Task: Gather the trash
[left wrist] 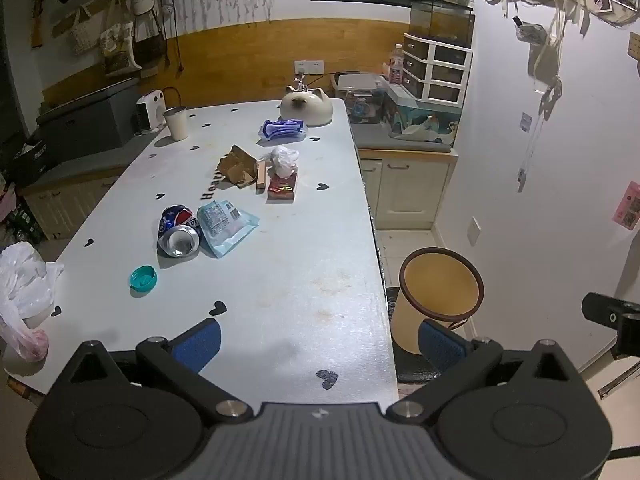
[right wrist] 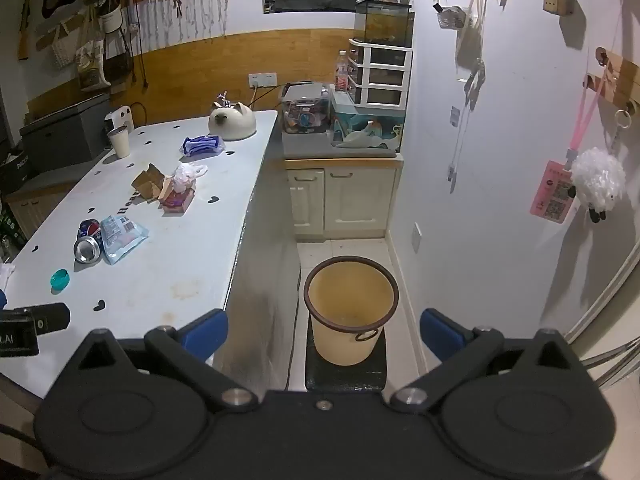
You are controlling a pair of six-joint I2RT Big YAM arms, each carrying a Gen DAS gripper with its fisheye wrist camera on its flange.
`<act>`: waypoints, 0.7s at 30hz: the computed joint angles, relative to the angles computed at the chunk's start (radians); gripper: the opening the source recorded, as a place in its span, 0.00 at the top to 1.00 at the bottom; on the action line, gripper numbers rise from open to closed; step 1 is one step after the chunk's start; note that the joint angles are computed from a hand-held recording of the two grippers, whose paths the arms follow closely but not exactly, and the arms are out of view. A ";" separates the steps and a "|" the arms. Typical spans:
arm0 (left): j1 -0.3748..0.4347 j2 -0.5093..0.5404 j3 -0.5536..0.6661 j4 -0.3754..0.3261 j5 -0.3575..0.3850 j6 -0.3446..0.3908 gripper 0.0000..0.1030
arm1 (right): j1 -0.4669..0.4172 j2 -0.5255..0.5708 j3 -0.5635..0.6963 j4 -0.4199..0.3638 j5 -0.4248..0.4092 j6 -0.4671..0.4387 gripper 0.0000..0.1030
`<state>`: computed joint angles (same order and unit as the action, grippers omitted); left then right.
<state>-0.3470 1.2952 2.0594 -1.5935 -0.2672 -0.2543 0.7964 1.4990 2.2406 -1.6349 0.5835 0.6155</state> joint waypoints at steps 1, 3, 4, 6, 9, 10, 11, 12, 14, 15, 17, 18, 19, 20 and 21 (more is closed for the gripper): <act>0.000 0.000 0.000 0.000 0.001 0.001 0.00 | 0.000 0.000 0.000 0.001 0.001 0.000 0.00; 0.000 0.000 0.000 0.000 -0.002 0.001 0.00 | 0.001 0.001 0.001 -0.001 0.001 0.001 0.00; -0.001 -0.001 -0.001 0.002 -0.004 0.002 0.00 | 0.001 0.002 0.003 -0.002 0.001 0.002 0.00; -0.001 -0.001 -0.001 0.002 -0.004 0.002 0.00 | 0.002 0.001 0.002 0.000 0.002 0.002 0.00; -0.001 -0.001 -0.001 0.002 -0.004 0.002 0.00 | 0.004 0.002 0.004 -0.001 0.004 0.004 0.00; -0.001 -0.001 -0.001 0.002 -0.003 0.003 0.00 | 0.003 0.003 0.005 -0.002 0.001 0.003 0.00; -0.001 -0.001 -0.001 0.002 -0.003 0.003 0.00 | 0.003 0.003 0.005 -0.003 0.002 0.004 0.00; -0.001 -0.001 -0.001 0.002 -0.003 0.003 0.00 | 0.004 0.003 0.005 -0.004 0.002 0.004 0.00; -0.001 0.000 -0.001 0.001 -0.004 0.002 0.00 | 0.004 0.003 0.006 -0.005 0.001 0.005 0.00; -0.001 0.000 -0.001 0.001 -0.004 0.002 0.00 | 0.005 0.002 0.005 -0.004 0.003 0.005 0.00; -0.001 0.000 -0.001 0.001 -0.004 0.002 0.00 | 0.006 0.002 0.005 -0.005 0.004 0.007 0.00; -0.001 0.000 -0.001 0.001 -0.004 0.002 0.00 | 0.006 0.002 0.005 -0.006 0.004 0.008 0.00; -0.001 0.000 -0.001 0.001 -0.004 0.002 0.00 | 0.006 0.003 0.006 -0.008 0.003 0.009 0.00; -0.001 0.000 -0.001 0.001 -0.004 0.002 0.00 | 0.007 0.003 0.008 -0.008 0.003 0.008 0.00; -0.001 0.000 -0.001 0.001 -0.004 0.002 0.00 | 0.008 0.004 0.010 -0.009 0.004 0.008 0.00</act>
